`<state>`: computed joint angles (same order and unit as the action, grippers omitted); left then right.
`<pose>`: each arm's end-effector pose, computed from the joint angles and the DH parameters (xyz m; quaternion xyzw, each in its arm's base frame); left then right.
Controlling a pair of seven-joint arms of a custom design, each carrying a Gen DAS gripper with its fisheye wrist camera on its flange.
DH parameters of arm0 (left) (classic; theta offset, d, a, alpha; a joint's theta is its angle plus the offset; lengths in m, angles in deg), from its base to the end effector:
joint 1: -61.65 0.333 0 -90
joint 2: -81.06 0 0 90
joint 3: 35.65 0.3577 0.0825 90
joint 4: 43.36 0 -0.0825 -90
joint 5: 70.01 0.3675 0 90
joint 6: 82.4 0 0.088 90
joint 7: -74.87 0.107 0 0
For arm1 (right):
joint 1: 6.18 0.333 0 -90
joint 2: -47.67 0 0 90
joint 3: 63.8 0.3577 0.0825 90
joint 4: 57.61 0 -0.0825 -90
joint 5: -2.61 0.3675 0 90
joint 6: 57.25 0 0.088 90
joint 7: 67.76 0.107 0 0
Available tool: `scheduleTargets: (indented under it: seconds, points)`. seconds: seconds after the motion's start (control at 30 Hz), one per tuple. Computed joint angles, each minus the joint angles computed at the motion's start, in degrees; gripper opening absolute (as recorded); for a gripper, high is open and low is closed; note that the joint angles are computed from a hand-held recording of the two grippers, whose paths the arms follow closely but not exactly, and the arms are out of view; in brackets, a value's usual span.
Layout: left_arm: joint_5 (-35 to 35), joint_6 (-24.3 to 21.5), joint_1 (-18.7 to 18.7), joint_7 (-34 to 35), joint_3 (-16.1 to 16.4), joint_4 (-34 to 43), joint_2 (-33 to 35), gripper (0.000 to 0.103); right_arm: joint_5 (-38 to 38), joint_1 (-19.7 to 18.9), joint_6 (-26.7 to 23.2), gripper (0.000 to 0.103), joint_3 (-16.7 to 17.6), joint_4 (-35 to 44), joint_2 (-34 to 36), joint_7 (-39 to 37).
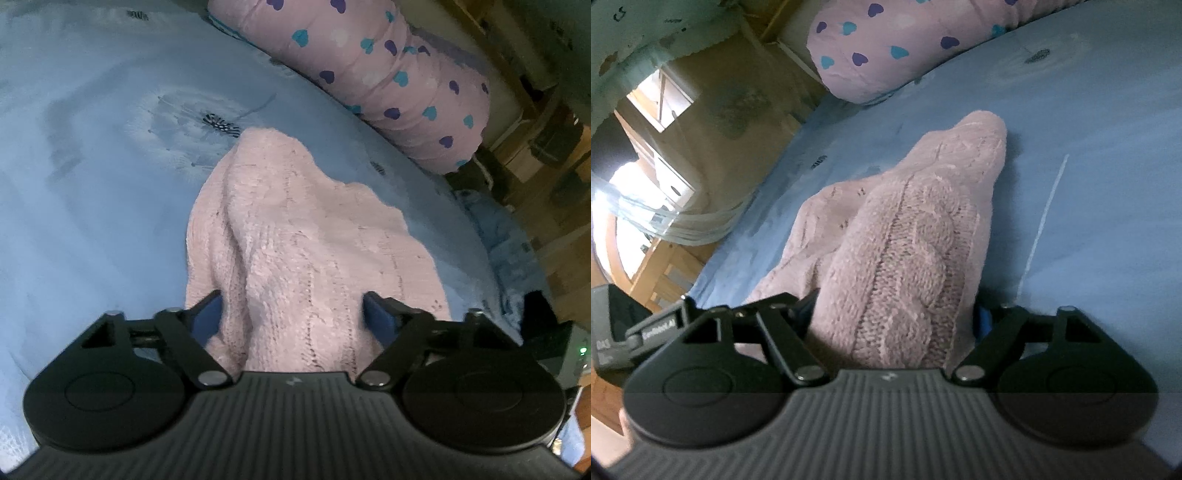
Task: Fold small clothes
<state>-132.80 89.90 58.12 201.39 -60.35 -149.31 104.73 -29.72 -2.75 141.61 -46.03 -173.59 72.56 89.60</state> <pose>0.6304 -0.2231 0.4177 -0.6427 0.6319 -0.4330 0.0092 0.5880 0.2660 0.4154 -0.5282 0.6935 -0.0104 0.4898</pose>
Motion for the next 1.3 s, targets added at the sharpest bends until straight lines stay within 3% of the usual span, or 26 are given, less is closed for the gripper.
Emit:
scheduleTargets:
  seconds: [0.07,0.17,0.4,0.57,0.77,0.93,1.03,1.2,1.3]
  points:
    - [-1.1,-0.1,0.7,1.4,-0.7,0.0,-0.2,0.072,0.0,-0.3,0.8,0.062,0.3,0.0,0.1,0.3]
    - [-2.5,-0.3,0.9,3.0,-1.0,-0.2,-0.7,0.067,-0.1,-0.1,1.8,0.055,-0.1,-0.2,-0.5,1.2]
    - [-8.5,-3.9,1.0,6.7,0.0,-0.6,-3.0,0.062,-2.9,-1.7,5.3,0.05,0.8,-0.7,-1.9,8.5]
    - [-7.7,-8.4,-1.5,5.6,2.9,-2.2,-5.8,0.06,-4.2,0.5,5.2,0.049,-2.0,-2.9,-5.4,11.4]
    - [-12.1,-14.0,-3.9,8.5,4.2,-7.0,-11.4,0.06,-4.2,2.0,8.4,0.049,-5.4,-11.7,-12.3,17.0]
    - [-12.8,-15.9,-8.5,8.0,5.6,-12.0,-16.6,0.06,-4.3,4.8,10.2,0.049,-9.3,-21.4,-20.4,19.8]
    - [-13.1,-16.3,-11.3,7.4,6.1,-15.5,-19.7,0.06,3.3,8.1,13.6,0.049,-11.5,-28.6,-24.4,14.4]
    - [-10.7,-14.9,-15.7,4.4,6.3,-19.8,-22.8,0.06,4.8,11.0,14.2,0.05,-13.8,-37.8,-30.6,14.1]
    - [-5.2,-10.3,-17.9,0.8,6.1,-21.7,-23.0,0.06,9.7,11.9,9.6,0.05,-12.6,-41.6,-33.6,9.5]
